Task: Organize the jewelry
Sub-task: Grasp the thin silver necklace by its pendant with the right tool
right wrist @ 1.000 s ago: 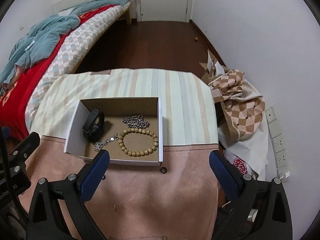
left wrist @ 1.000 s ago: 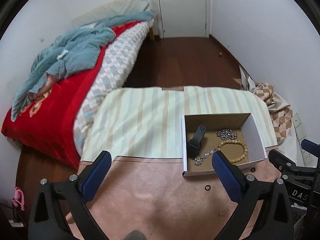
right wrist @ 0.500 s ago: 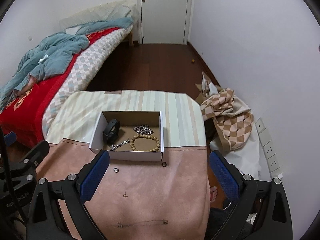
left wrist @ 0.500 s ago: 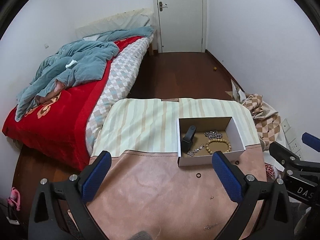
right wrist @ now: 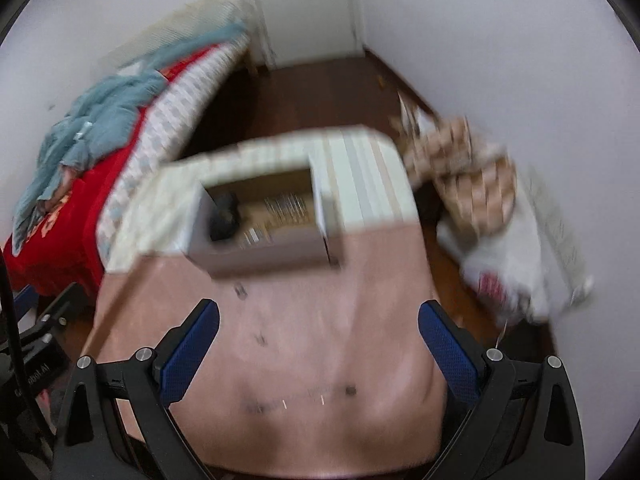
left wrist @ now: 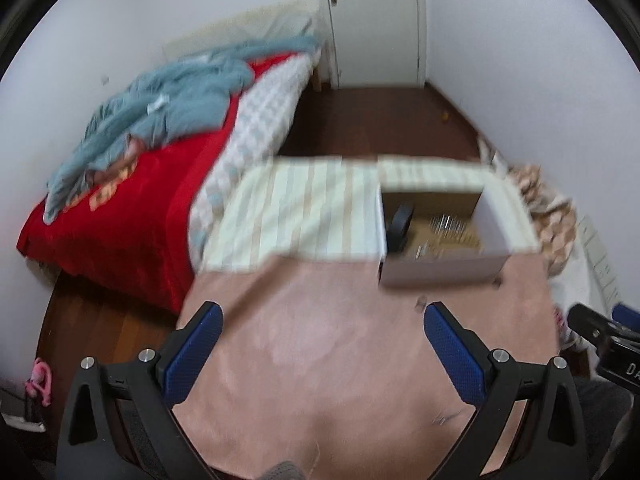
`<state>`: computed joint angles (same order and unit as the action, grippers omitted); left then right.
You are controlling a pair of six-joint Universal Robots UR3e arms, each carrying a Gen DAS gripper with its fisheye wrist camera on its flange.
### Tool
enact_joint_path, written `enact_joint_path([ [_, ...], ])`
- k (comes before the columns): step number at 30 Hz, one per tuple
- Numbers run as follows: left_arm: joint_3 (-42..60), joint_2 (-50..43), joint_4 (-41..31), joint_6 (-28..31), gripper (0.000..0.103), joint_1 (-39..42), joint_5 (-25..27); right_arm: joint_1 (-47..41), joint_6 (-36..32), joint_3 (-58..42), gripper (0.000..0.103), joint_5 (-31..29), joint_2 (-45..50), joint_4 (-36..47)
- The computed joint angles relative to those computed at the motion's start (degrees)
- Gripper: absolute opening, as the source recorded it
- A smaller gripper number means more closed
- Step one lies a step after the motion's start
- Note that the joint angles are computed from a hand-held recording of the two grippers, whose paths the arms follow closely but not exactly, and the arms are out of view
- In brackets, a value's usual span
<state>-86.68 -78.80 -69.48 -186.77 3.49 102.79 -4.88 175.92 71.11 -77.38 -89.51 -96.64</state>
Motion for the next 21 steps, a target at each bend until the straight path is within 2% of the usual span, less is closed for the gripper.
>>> enact_joint_path([
  [2,-4.45,0.42,0.74,-0.52,0.103,-0.32,0.57,-2.15,-0.74,8.21,0.099,0.73,-2.49,-1.03],
  [4,-8.55,0.44,2.06,-0.8,0.103,-0.89,1.32,-3.77,-1.41,16.22,0.08,0.54,-4.24,-3.37],
  [6,-12.24,-0.17,3.51,-0.84,0.103,-1.36,2.04,-5.26,-1.88,21.52,0.068,0.9,-5.08,-5.44],
  [9,-15.02,-1.4,4.02,-1.01,0.103,-1.48,1.97,-5.81,-1.82,28.74,0.06,0.67,-6.29,-10.77],
  [15,-16.41,-3.18,5.1,-1.12,0.103,-2.63,2.34,-3.5,-2.4,32.43,0.049,-0.94,-5.61,-17.74],
  [17,-16.34,-4.06,5.61,-1.43,0.103,-3.12,2.51,-2.46,-2.33,31.81,0.039,-1.48,-4.71,-18.94],
  [18,-16.22,-4.34,5.68,-1.53,0.103,-3.28,2.47,-2.04,-2.43,31.16,0.026,-1.84,-4.3,-18.88],
  [19,-16.1,-4.67,5.74,-1.58,0.103,-3.48,2.49,-1.23,-2.71,31.53,0.018,-2.98,-4.3,-19.7],
  [21,-15.74,-5.51,5.59,-1.81,0.103,-4.06,2.6,-0.73,-3.3,32.24,0.01,-3.65,-4.96,-20.19],
])
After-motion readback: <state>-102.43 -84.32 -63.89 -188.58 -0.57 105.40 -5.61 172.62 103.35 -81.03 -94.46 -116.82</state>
